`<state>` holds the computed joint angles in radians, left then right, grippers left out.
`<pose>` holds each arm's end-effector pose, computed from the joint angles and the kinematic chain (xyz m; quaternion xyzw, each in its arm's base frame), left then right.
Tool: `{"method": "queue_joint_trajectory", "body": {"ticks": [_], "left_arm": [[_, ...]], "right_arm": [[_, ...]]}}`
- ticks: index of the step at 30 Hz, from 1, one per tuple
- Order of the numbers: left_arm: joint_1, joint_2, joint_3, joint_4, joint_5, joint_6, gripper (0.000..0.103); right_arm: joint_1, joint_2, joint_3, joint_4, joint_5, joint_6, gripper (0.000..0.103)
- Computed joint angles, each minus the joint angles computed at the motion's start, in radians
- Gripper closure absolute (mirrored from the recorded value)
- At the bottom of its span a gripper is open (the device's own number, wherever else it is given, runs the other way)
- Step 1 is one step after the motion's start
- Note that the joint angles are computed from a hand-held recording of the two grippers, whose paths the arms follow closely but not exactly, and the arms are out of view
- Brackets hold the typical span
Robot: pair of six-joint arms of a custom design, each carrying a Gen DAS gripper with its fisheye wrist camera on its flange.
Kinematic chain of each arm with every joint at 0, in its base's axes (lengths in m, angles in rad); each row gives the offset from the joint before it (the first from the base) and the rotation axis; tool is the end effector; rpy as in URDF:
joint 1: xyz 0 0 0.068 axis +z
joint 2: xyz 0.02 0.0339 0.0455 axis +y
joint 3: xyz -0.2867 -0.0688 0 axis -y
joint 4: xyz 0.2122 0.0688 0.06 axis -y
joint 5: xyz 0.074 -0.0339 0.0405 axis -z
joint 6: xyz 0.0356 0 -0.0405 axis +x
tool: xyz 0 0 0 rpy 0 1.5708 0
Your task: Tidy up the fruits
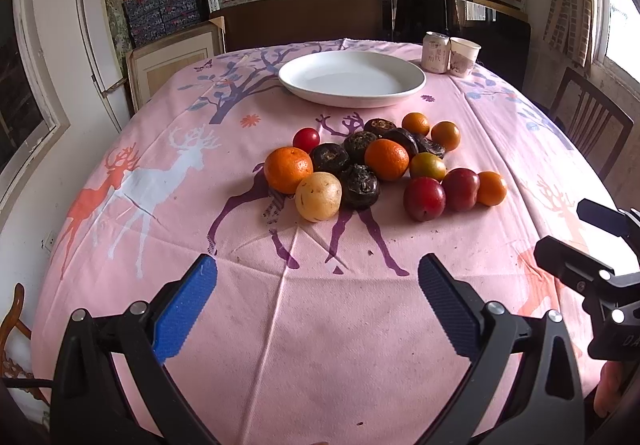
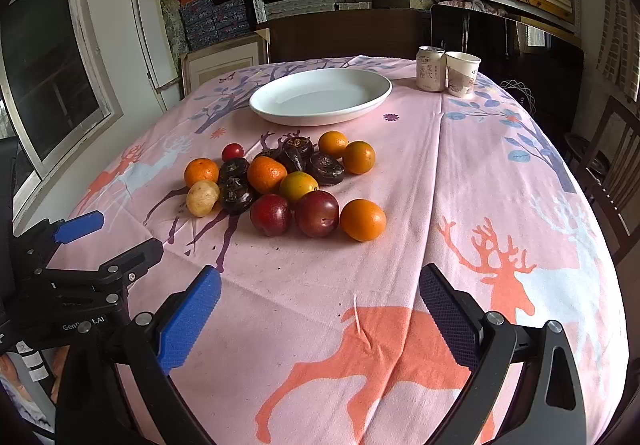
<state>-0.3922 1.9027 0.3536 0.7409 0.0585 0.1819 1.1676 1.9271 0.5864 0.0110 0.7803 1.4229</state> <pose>0.2336 -0.0989 0.0945 0.2731 0.8867 -0.0660 0.3671 0.1213 0.2206 0.0928 0.1622 0.9048 0.0043 0.3936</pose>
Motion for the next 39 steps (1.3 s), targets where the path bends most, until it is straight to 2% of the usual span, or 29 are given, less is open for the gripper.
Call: {"method": "queue_joint_trajectory", "body": {"ticks": [39], "left_arm": [[0.003,0.023,0.013,-0.010,0.007,-0.005,0.004]], "right_arm": [[0.006,0.013,0.033,-0.025,0.001,0.004,0.003]]}}
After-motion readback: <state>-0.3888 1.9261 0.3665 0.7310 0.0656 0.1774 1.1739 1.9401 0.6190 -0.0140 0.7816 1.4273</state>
